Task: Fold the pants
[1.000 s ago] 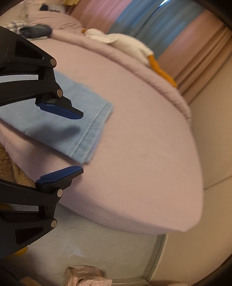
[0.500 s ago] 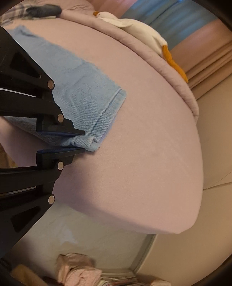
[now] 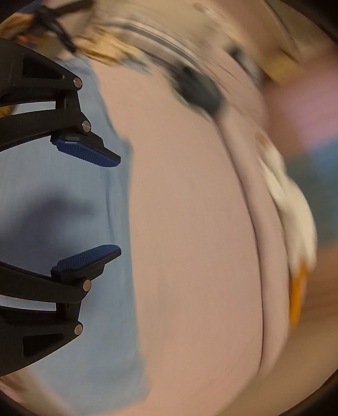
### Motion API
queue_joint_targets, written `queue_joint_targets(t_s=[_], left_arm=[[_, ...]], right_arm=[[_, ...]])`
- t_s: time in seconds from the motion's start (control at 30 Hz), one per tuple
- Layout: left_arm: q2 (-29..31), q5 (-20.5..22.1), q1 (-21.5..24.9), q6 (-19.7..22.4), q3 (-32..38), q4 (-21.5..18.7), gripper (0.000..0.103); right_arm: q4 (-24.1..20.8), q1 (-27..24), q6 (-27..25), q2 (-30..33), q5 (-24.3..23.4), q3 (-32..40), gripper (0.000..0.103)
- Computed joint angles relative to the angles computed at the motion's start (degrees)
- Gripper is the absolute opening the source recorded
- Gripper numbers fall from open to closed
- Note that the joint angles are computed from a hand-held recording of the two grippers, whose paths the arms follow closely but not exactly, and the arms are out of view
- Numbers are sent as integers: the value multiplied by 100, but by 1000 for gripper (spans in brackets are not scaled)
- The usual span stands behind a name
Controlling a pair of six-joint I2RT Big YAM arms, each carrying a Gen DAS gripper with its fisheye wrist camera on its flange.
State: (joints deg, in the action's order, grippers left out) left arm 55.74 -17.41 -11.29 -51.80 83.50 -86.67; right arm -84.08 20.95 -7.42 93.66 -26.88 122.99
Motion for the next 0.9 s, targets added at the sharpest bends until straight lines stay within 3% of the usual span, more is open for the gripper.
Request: queue_joint_targets(t_s=[0.1, 0.17, 0.27, 0.4, 0.47, 0.53, 0.6, 0.73, 0.9], left_arm=[[293, -12, 115, 231, 75, -123, 77], [350, -43, 164, 308, 44, -143, 73], [271, 71, 321, 390, -140, 17, 68], [196, 3, 252, 443, -249, 112, 62], [233, -113, 163, 410, -223, 74, 62], [260, -169, 140, 403, -192, 38, 61], [264, -185, 135, 406, -161, 7, 60], [184, -268, 91, 221, -114, 45, 55], [260, -485, -1, 208, -55, 28, 54]], right_arm=[[-315, 708, -318, 502, 705, 597, 62], [-491, 933, -448, 749, 853, 883, 62], [-593, 1137, -681, 978, 1249, 949, 63], [-979, 1165, -898, 1301, 1346, 1148, 63], [-806, 1155, -1075, 1173, 1337, 805, 60], [-556, 1123, -1234, 945, 1065, 502, 24], [-495, 1075, -1259, 821, 1021, 413, 15], [-80, 989, -1063, 512, 832, 213, 14], [48, 1014, -605, 676, 805, 480, 10]])
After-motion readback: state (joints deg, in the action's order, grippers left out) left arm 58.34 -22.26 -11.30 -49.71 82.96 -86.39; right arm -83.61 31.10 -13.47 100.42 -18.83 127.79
